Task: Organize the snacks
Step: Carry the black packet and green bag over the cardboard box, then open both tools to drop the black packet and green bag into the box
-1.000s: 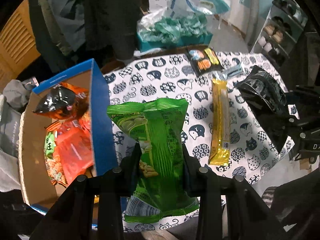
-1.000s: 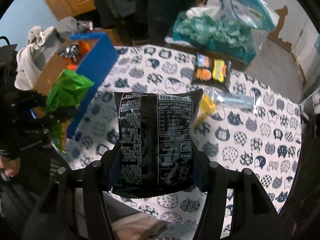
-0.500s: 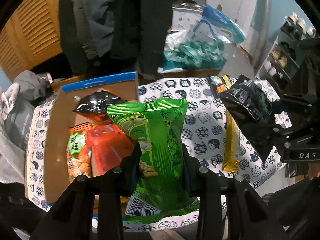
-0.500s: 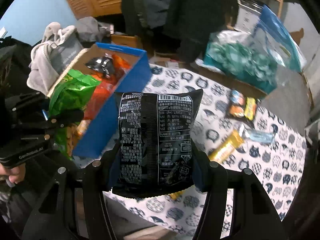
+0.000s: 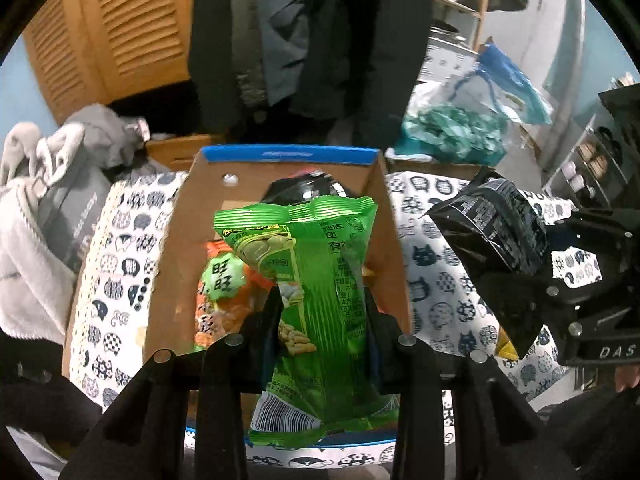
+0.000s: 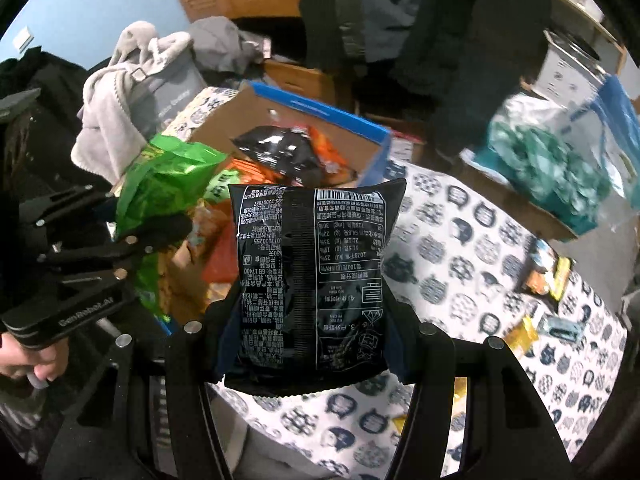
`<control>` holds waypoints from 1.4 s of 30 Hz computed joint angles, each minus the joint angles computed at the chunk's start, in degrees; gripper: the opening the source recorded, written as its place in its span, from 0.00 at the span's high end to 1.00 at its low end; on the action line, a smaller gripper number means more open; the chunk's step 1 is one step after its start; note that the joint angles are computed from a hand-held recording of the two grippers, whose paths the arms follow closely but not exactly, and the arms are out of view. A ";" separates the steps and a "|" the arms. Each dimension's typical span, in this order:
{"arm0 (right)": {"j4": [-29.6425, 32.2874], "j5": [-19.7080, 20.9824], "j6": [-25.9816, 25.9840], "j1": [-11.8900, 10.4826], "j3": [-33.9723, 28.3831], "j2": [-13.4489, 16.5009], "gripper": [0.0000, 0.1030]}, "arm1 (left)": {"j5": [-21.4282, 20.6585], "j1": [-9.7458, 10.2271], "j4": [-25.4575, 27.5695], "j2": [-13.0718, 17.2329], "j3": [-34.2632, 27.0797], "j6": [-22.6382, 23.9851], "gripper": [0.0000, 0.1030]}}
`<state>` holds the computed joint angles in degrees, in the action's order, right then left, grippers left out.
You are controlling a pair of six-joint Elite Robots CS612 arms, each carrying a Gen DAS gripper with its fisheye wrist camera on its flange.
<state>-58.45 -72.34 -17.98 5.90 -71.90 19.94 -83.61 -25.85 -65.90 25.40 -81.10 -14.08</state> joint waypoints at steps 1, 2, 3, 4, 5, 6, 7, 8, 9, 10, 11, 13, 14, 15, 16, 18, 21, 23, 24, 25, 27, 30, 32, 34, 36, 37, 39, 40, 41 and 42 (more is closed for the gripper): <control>-0.18 0.09 -0.13 0.23 0.56 -0.18 0.43 | 0.01 0.20 0.14 0.07 0.01 -0.40 0.65; -0.35 0.16 -0.22 0.46 1.22 -0.40 0.43 | 0.13 0.37 0.26 0.11 0.05 -0.49 0.65; -0.45 0.28 -0.29 0.70 1.90 -0.63 0.43 | 0.61 0.57 0.35 0.25 0.07 -0.72 0.65; -0.67 0.40 -0.33 0.96 2.63 -0.86 0.42 | 1.04 0.67 0.41 0.34 0.07 -0.92 0.65; -0.88 0.45 -0.34 1.18 3.23 -1.03 0.42 | 1.37 0.79 0.44 0.41 0.15 -0.98 0.65; -1.07 0.40 -0.41 1.42 3.86 -1.22 0.42 | 1.75 0.96 0.52 0.53 0.20 -1.17 0.65; -1.25 0.28 -0.53 1.68 4.47 -1.38 0.42 | 1.92 1.08 0.66 0.64 0.16 -1.35 0.65; -1.32 0.17 -0.69 1.87 4.98 -1.51 0.42 | 1.88 1.25 0.82 0.70 0.20 -1.55 0.65; -1.42 0.05 -0.74 2.09 5.53 -1.65 0.42 | 1.57 1.51 1.02 0.76 0.31 -2.03 0.65; -1.51 -0.02 -0.71 2.31 6.16 -1.81 0.42 | 1.30 1.69 1.16 0.75 0.46 -2.29 0.65; -1.59 -0.07 -0.71 2.47 6.68 -1.96 0.42 | 1.06 1.87 1.29 0.75 0.63 -2.61 0.65; -2.00 -0.57 -0.76 2.89 7.70 -2.18 0.42 | 1.08 2.07 1.40 0.84 0.70 -2.93 0.65; -2.20 -0.67 -0.83 3.04 8.04 -2.25 0.42 | 1.12 2.13 1.50 0.87 0.74 -3.01 0.65; -2.48 -0.67 -0.85 3.17 8.39 -2.31 0.42 | 1.17 2.18 1.69 0.90 0.79 -3.14 0.64; -2.85 -0.47 -0.76 3.25 8.67 -2.35 0.42 | 1.17 2.26 1.93 0.95 0.83 -3.24 0.64; -3.46 -0.39 -0.52 3.33 8.79 -2.27 0.41 | 1.12 2.42 2.47 1.03 0.95 -3.84 0.64; -4.02 -1.56 -0.63 3.48 8.74 -2.18 0.37 | 0.83 2.72 2.95 1.09 0.99 -5.01 0.53; -4.20 -1.82 -0.52 3.36 8.40 -2.04 0.33 | 0.46 2.87 3.05 1.07 0.97 -5.79 0.44; -4.31 -1.92 -0.38 3.28 8.20 -1.98 0.33 | 0.31 2.90 3.02 1.06 0.95 -5.92 0.42; -4.35 -1.94 -0.30 3.16 7.89 -1.89 0.33 | 0.21 2.88 2.94 1.02 0.91 -6.08 0.39; -4.32 -1.92 -0.39 2.88 7.04 -1.69 0.30 | 0.54 2.69 2.66 1.00 0.71 -5.90 0.34; -4.57 -2.47 -0.56 2.45 5.58 -1.23 0.28 | 1.13 2.40 2.49 0.95 0.57 -5.32 0.33; -4.59 -3.27 -0.92 2.19 4.63 -0.89 0.28 | 0.82 2.21 2.42 0.85 0.63 -5.01 0.33; -4.39 -4.22 -1.72 1.80 3.48 -0.44 0.28 | -0.27 2.04 1.85 0.85 0.67 -4.51 0.33; -4.01 -4.96 -2.27 1.33 2.42 0.02 0.28 | -0.60 1.75 1.64 0.74 0.89 -3.96 0.33; -3.68 -5.26 -2.35 1.00 1.82 0.29 0.28 | -0.75 1.53 1.53 0.66 1.03 -3.61 0.33; -3.00 -5.37 -2.25 0.29 0.81 0.77 0.28 | -0.99 1.10 1.32 0.54 1.25 -3.02 0.33; -2.61 -5.45 -2.06 -0.13 0.31 1.01 0.28 | -1.12 0.76 1.14 0.46 1.41 -2.50 0.33; -2.30 -5.51 -1.82 -0.51 -0.21 1.27 0.28 | -1.14 0.54 1.11 0.43 1.48 -2.18 0.33; -1.93 -5.62 -1.55 -0.91 -0.65 1.48 0.28 | -1.05 0.10 1.13 0.31 1.75 -1.47 0.33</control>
